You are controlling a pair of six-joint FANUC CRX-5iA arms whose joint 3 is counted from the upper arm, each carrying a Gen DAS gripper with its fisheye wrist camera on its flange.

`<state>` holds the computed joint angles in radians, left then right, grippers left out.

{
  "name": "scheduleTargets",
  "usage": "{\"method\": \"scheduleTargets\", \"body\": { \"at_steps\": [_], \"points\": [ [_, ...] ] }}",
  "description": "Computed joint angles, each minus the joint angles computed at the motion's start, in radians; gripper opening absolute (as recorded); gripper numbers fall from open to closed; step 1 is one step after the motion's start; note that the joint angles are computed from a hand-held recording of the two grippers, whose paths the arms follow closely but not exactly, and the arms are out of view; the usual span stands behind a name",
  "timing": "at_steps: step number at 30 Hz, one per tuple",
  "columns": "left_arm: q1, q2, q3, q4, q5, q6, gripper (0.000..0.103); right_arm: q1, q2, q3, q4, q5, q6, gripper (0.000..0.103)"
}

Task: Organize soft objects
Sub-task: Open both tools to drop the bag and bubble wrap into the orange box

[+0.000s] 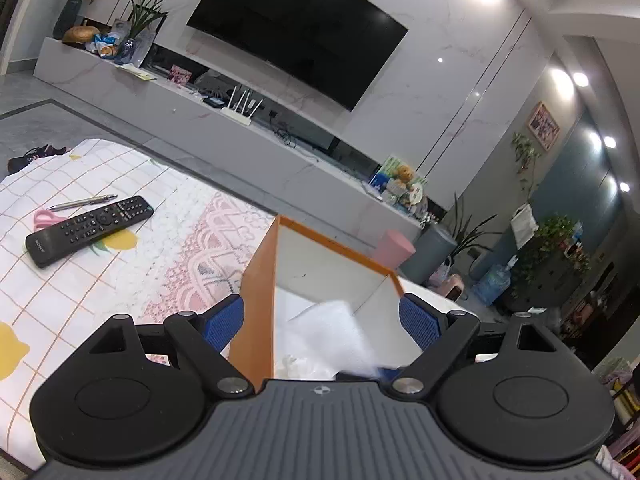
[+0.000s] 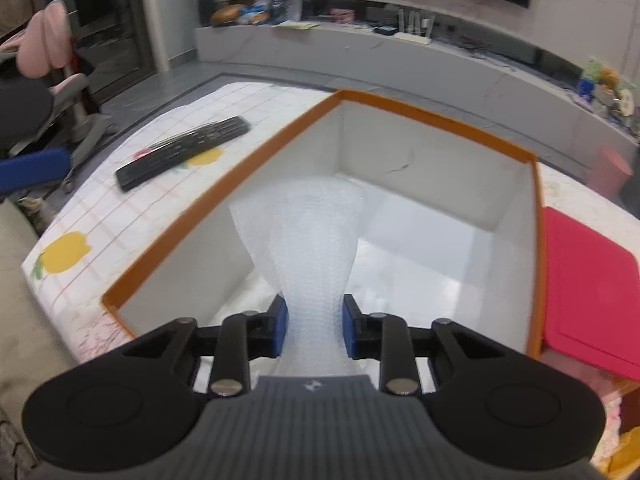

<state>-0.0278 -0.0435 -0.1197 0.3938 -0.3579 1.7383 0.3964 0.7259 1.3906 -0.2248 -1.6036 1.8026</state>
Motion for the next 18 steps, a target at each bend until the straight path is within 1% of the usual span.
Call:
{"method": "scheduleTargets", "body": {
  "at_steps": [1, 3, 5, 6, 8, 9, 10, 11, 12, 13, 14, 15, 16, 17, 18],
  "points": [
    [-0.001, 0.006, 0.013, -0.024, -0.014, 0.019, 0.102, 0.006, -0.014, -0.035, 0.029, 0.033, 0.008, 0.027],
    [-0.005, 0.013, 0.028, -0.057, -0.028, 0.037, 0.102, 0.023, -0.078, -0.176, 0.104, 0.150, 0.057, 0.027],
    [-0.009, 0.015, 0.036, -0.073, -0.042, 0.035, 0.102, 0.034, -0.090, -0.226, 0.171, 0.192, 0.083, 0.027],
    [-0.011, 0.018, 0.043, -0.083, -0.051, 0.037, 0.102, 0.031, -0.075, -0.202, 0.175, 0.170, 0.089, 0.027],
    [-0.016, 0.019, 0.049, -0.100, -0.059, 0.044, 0.102, 0.009, -0.005, -0.062, 0.124, 0.047, 0.111, 0.027],
    [-0.017, 0.020, 0.053, -0.107, -0.064, 0.048, 0.102, 0.000, 0.011, -0.029, 0.107, 0.016, 0.117, 0.032],
    [-0.019, 0.021, 0.057, -0.115, -0.069, 0.055, 0.102, -0.001, 0.006, -0.038, 0.112, 0.016, 0.119, 0.037],
    [-0.019, 0.021, 0.059, -0.120, -0.072, 0.059, 0.102, 0.000, -0.021, -0.089, 0.122, 0.048, 0.121, 0.048],
    [-0.020, 0.021, 0.063, -0.132, -0.075, 0.069, 0.102, -0.004, -0.040, -0.120, 0.123, 0.072, 0.119, 0.055],
    [-0.023, 0.020, 0.066, -0.150, -0.074, 0.082, 0.102, -0.012, -0.044, -0.119, 0.110, 0.071, 0.111, 0.057],
    [-0.028, 0.018, 0.071, -0.180, -0.071, 0.105, 0.102, -0.021, -0.040, -0.101, 0.092, 0.059, 0.099, 0.064],
    [-0.036, 0.016, 0.082, -0.232, -0.068, 0.145, 0.102, -0.031, -0.037, -0.084, 0.072, 0.052, 0.082, 0.074],
    [-0.047, 0.015, 0.098, -0.302, -0.068, 0.192, 0.102, -0.042, -0.042, -0.080, 0.049, 0.055, 0.064, 0.079],
    [-0.060, 0.017, 0.125, -0.370, -0.086, 0.238, 0.102, -0.054, -0.048, -0.074, 0.022, 0.058, 0.049, 0.083],
    [-0.074, 0.020, 0.150, -0.435, -0.105, 0.279, 0.102, -0.067, -0.053, -0.070, -0.010, 0.061, 0.037, 0.084]
  ]
}}
